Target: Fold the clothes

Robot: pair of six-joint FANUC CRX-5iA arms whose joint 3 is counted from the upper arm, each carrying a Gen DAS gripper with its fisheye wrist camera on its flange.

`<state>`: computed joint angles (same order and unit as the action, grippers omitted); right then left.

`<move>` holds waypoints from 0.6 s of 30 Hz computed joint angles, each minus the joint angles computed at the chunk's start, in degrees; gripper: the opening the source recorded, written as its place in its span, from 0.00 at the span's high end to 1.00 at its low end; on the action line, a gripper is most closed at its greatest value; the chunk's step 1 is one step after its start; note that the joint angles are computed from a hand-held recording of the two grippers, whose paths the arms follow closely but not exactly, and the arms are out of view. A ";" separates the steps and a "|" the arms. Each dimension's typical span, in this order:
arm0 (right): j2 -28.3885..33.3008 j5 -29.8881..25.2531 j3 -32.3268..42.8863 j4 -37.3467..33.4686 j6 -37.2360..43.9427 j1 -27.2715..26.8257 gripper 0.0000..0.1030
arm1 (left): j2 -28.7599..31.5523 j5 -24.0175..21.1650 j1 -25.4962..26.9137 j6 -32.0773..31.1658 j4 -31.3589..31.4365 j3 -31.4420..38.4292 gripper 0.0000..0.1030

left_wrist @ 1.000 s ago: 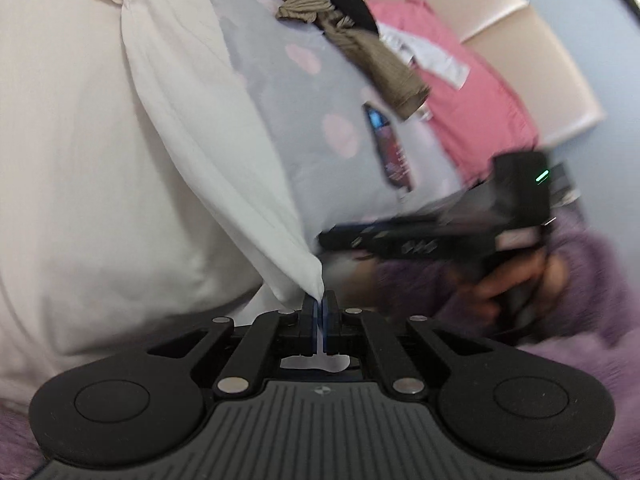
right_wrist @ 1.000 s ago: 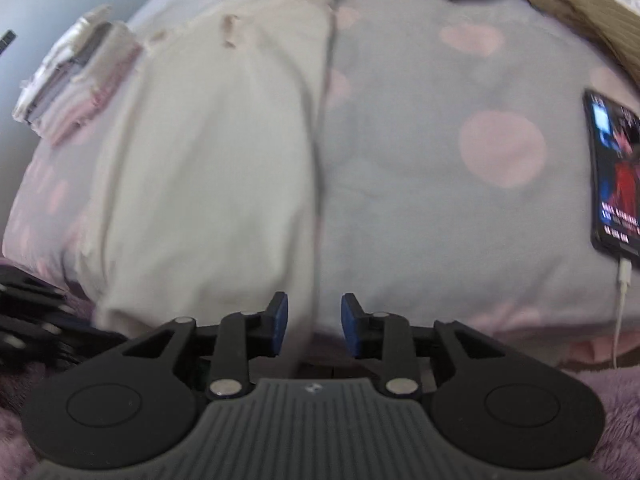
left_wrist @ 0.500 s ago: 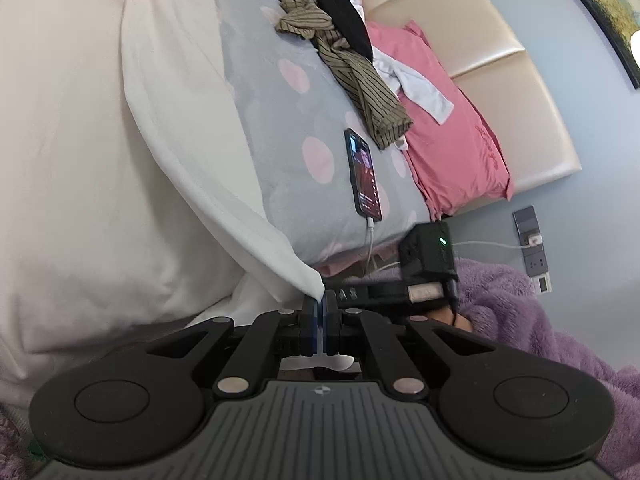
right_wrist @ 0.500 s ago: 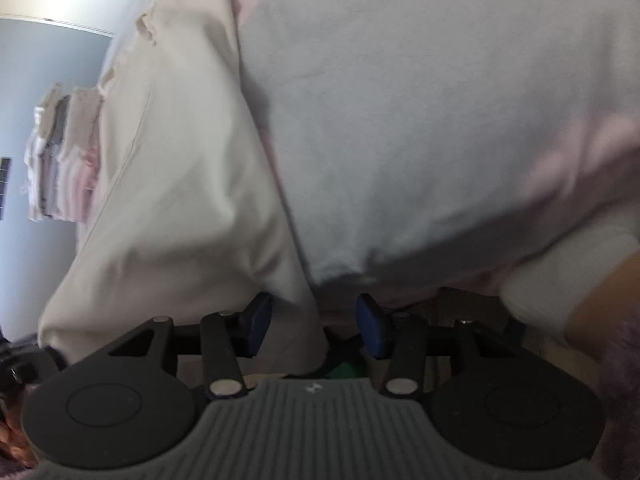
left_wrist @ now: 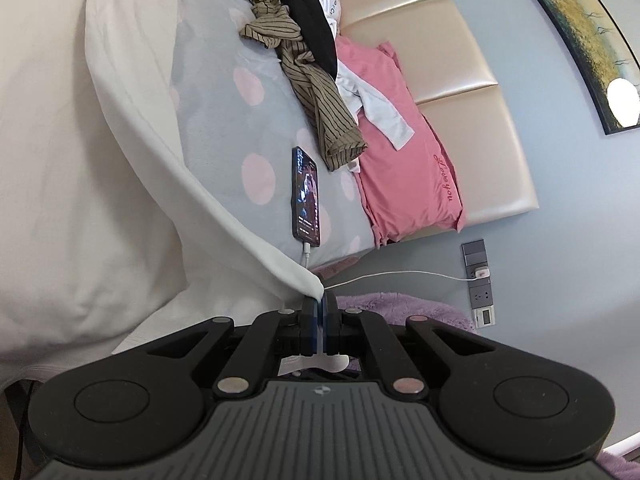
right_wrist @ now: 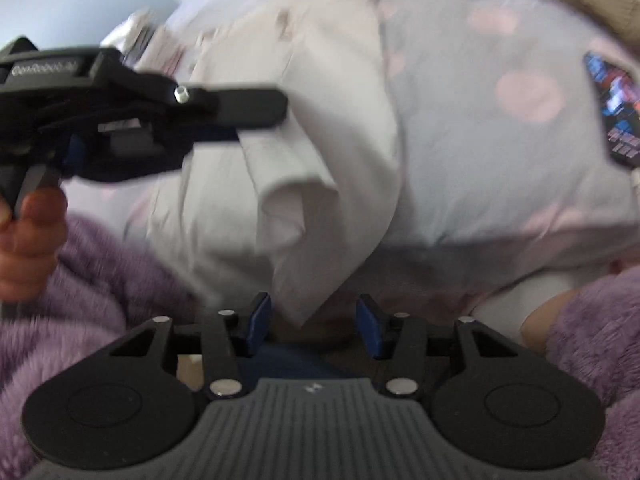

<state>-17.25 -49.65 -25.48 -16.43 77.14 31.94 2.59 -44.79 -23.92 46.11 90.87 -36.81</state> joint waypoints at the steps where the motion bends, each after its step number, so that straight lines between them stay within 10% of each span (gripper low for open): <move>1: -0.85 2.14 -0.99 1.47 -2.72 1.20 0.45 | 0.29 0.07 -0.28 0.43 0.26 0.23 1.00; 8: -2.46 13.20 -7.98 19.58 -23.50 9.41 0.44 | 0.48 0.64 -1.80 -0.77 4.06 -0.24 1.00; 11: 0.14 11.63 -6.18 16.26 -21.67 7.28 0.97 | -0.10 1.57 -2.03 -1.30 5.83 -1.17 1.00; 18: 0.61 2.31 -5.12 20.87 -17.49 7.43 0.98 | -1.59 -0.03 2.81 7.93 -5.74 -2.55 1.00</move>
